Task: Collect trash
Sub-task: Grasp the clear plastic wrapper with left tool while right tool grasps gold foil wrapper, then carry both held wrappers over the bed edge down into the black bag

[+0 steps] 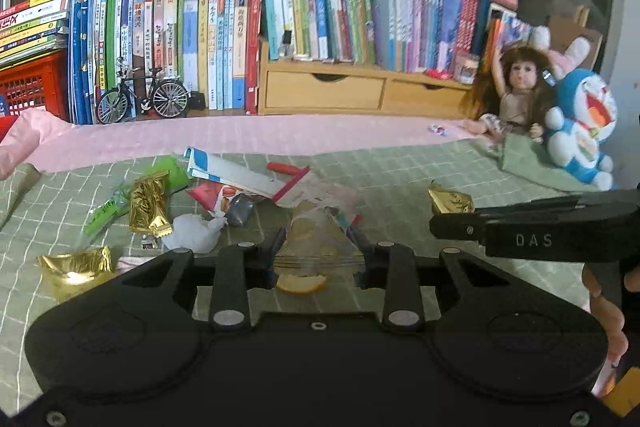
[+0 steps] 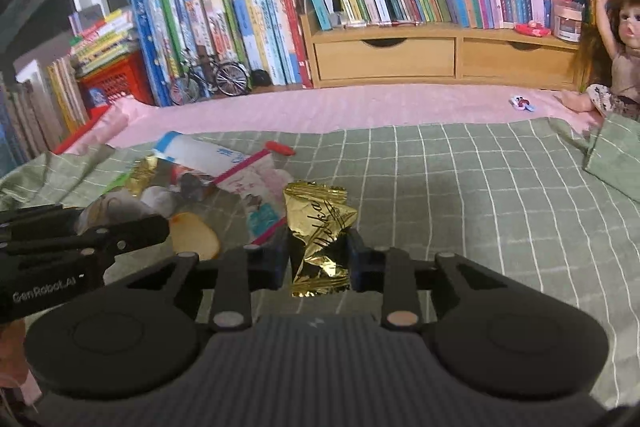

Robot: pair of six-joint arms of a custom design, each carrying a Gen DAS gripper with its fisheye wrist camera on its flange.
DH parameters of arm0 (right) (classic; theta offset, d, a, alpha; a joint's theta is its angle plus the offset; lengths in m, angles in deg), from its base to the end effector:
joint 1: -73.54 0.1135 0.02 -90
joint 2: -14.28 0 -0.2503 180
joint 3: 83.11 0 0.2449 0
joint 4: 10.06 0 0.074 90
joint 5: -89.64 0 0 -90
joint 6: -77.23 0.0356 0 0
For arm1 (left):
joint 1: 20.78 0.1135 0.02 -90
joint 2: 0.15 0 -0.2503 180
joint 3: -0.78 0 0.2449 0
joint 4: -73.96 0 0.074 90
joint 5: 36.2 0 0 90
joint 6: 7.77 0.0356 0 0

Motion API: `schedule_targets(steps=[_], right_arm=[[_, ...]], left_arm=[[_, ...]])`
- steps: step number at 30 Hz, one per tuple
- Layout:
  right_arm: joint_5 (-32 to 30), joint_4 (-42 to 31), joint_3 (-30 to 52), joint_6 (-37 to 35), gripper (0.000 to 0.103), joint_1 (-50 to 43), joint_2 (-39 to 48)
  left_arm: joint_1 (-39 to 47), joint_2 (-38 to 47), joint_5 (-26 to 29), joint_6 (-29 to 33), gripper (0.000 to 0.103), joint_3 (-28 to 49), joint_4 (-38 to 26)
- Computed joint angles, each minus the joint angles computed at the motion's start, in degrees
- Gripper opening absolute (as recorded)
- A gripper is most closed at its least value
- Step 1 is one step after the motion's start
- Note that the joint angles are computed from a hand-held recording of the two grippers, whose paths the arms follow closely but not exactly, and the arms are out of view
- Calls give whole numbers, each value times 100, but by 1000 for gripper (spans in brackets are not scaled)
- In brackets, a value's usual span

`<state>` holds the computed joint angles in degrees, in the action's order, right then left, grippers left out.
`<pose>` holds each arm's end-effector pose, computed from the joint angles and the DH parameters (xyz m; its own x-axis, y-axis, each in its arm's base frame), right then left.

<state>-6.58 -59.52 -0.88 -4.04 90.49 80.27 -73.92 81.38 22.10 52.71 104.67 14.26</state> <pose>0.2330 0.0751 0.3507 -0.5751 -0.0176 -0.8179 -0.2926 0.9380 0.1856 0.1904 -0.2228 0.3910 -0.5285 0.0061 -0.8489 0.1950 0.9741 -0.1144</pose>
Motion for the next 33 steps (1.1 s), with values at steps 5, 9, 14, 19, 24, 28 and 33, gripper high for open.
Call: schedule_targets(steps=[5, 9, 14, 19, 24, 28, 33], right_arm=[[168, -169, -244, 50, 34, 204, -595], [162, -366, -372, 159, 34, 293, -958], [213, -602, -608, 370, 34, 464, -1485], [504, -876, -869, 594, 34, 931, -2003], [994, -1194, -1052, 888, 34, 1608, -2443], [1511, -1465, -1163, 1263, 34, 2316, -2732], [2343, -1819, -1237, 1819, 34, 3445, -2898]], left_arm=[[-330, -273, -170, -243, 31, -98, -207], [-651, -471, -413, -469, 31, -194, -420], [-1109, -680, -760, -888, 31, -298, -781], [-1600, -829, -1167, -1347, 31, -359, -1152], [-2267, -979, -1586, -1839, 31, -434, -1569], [-2834, -1062, -1820, -2404, 31, -499, -1965], [-3577, -1074, -2066, -3477, 31, -614, -2667]])
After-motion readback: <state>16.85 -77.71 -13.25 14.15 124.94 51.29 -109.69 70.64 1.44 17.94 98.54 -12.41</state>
